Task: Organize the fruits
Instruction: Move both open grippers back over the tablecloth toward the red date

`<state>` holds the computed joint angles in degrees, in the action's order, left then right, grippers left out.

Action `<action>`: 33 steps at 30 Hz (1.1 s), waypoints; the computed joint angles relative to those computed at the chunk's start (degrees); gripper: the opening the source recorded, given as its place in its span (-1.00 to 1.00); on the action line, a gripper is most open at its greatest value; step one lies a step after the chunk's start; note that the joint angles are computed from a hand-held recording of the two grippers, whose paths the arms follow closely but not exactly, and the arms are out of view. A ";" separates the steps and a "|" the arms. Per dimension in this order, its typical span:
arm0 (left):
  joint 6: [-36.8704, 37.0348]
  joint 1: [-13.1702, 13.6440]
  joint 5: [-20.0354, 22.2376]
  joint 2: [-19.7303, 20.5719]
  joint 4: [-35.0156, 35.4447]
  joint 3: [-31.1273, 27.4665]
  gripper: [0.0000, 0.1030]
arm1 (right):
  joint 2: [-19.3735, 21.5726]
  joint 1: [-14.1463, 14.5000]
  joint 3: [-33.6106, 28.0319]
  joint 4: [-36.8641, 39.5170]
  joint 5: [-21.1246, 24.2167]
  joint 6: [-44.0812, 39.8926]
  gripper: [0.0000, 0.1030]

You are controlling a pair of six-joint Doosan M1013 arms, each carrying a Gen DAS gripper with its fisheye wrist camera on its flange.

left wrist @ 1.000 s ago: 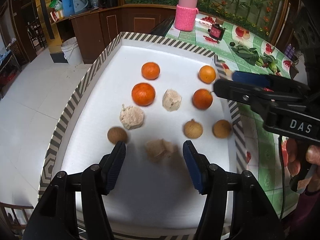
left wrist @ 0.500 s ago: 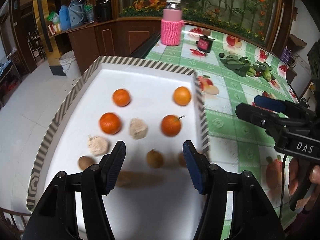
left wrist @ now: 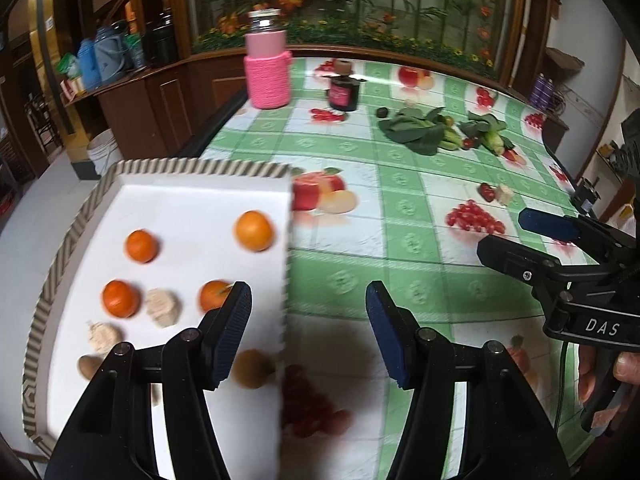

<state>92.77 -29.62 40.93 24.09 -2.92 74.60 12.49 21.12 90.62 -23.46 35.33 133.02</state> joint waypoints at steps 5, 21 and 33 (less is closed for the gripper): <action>0.76 -1.15 1.16 1.38 -1.21 -1.99 0.13 | -1.67 -1.74 2.39 -0.60 0.60 2.31 0.63; 2.53 -4.45 4.00 6.59 -2.11 -9.50 0.13 | -4.40 -6.78 6.98 -3.43 2.42 6.55 0.63; 3.20 -5.62 8.86 10.36 -4.38 -15.14 0.13 | -2.18 -9.35 5.20 -4.37 2.21 4.70 0.45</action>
<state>95.97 -35.24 49.79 34.45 -7.29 59.46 10.31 11.77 95.82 -27.83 37.53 137.73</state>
